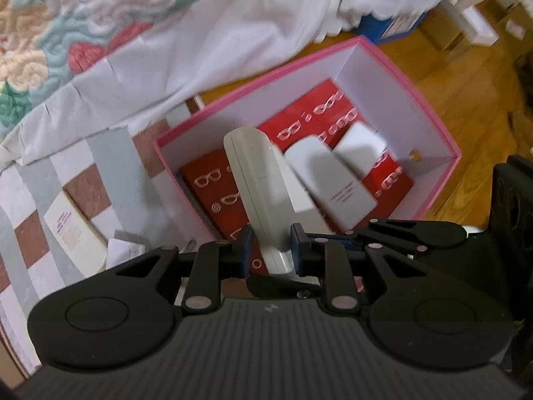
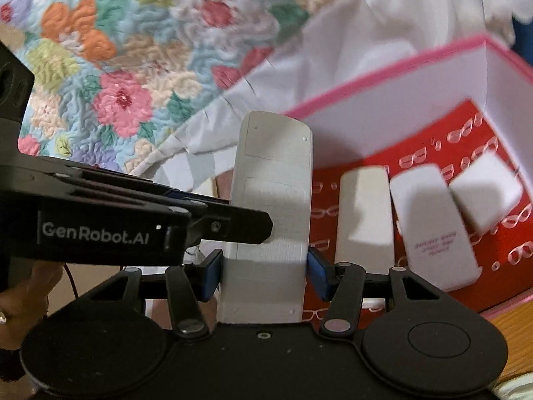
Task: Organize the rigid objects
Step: 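Carry the cream power bank with the left gripper into the pink box and release, then return the left gripper beside the keys and grasp the small white charger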
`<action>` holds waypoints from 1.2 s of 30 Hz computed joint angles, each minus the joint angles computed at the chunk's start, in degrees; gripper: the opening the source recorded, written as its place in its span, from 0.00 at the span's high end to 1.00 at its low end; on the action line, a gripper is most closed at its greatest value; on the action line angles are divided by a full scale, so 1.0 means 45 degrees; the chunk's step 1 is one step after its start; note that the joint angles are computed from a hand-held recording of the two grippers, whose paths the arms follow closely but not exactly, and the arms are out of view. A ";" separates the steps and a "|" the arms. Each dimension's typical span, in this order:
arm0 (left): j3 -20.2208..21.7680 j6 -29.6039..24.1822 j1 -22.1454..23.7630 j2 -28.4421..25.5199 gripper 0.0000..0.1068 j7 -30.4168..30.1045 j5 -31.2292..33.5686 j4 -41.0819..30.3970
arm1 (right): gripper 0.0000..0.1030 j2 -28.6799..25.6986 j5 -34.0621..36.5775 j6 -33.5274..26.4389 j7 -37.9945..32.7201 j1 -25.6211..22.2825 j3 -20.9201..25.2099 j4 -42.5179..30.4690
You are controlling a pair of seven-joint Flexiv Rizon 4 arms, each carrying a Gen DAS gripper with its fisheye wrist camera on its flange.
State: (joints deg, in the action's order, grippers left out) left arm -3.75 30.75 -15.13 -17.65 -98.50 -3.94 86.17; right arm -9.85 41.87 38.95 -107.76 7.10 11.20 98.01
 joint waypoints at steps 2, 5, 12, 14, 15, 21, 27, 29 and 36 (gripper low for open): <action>0.0024 -0.0742 -0.0058 -0.0370 0.78 -0.0302 0.0203 -0.0558 | 0.42 -0.0317 0.0389 -0.0906 0.0294 -0.0216 -0.0094 -0.0397; 0.0084 -0.1405 -0.0131 -0.0730 0.77 -0.0665 0.0414 -0.1087 | 0.42 -0.0753 0.0927 -0.2068 0.0640 -0.0588 -0.0170 -0.0981; 0.0130 -0.1685 -0.0168 -0.1065 0.77 -0.1000 0.0432 -0.1420 | 0.42 -0.1312 0.0504 -0.2931 0.1222 -0.0769 -0.0116 -0.1569; 0.0101 -0.1681 -0.0138 -0.1077 0.78 -0.0858 0.0355 -0.1334 | 0.42 -0.1410 0.0037 -0.3177 0.1265 -0.0691 -0.0079 -0.1656; 0.0103 -0.1717 -0.0147 -0.1107 0.80 -0.0848 0.0365 -0.1344 | 0.42 -0.1465 -0.0280 -0.3231 0.1338 -0.0580 -0.0054 -0.1681; -0.0018 -0.1542 0.0020 -0.1128 0.80 -0.0962 -0.0418 -0.0861 | 0.44 -0.1290 -0.3055 -0.2660 0.2049 0.0299 -0.0065 -0.1174; 0.0011 -0.0133 -0.0104 -0.0427 0.76 -0.0804 -0.0351 0.0204 | 0.42 -0.0264 -0.4760 -0.0980 0.1784 0.0783 0.0066 0.0163; 0.0010 0.0495 -0.0039 0.0016 0.73 -0.0535 -0.0441 0.0737 | 0.40 0.0308 -0.5003 -0.0503 0.1406 0.0865 0.0128 0.0611; 0.0077 0.2440 0.0485 0.2202 0.62 0.0860 -0.1733 0.3163 | 0.39 0.2733 -0.3492 0.1284 -0.0641 0.1037 -0.0033 0.2012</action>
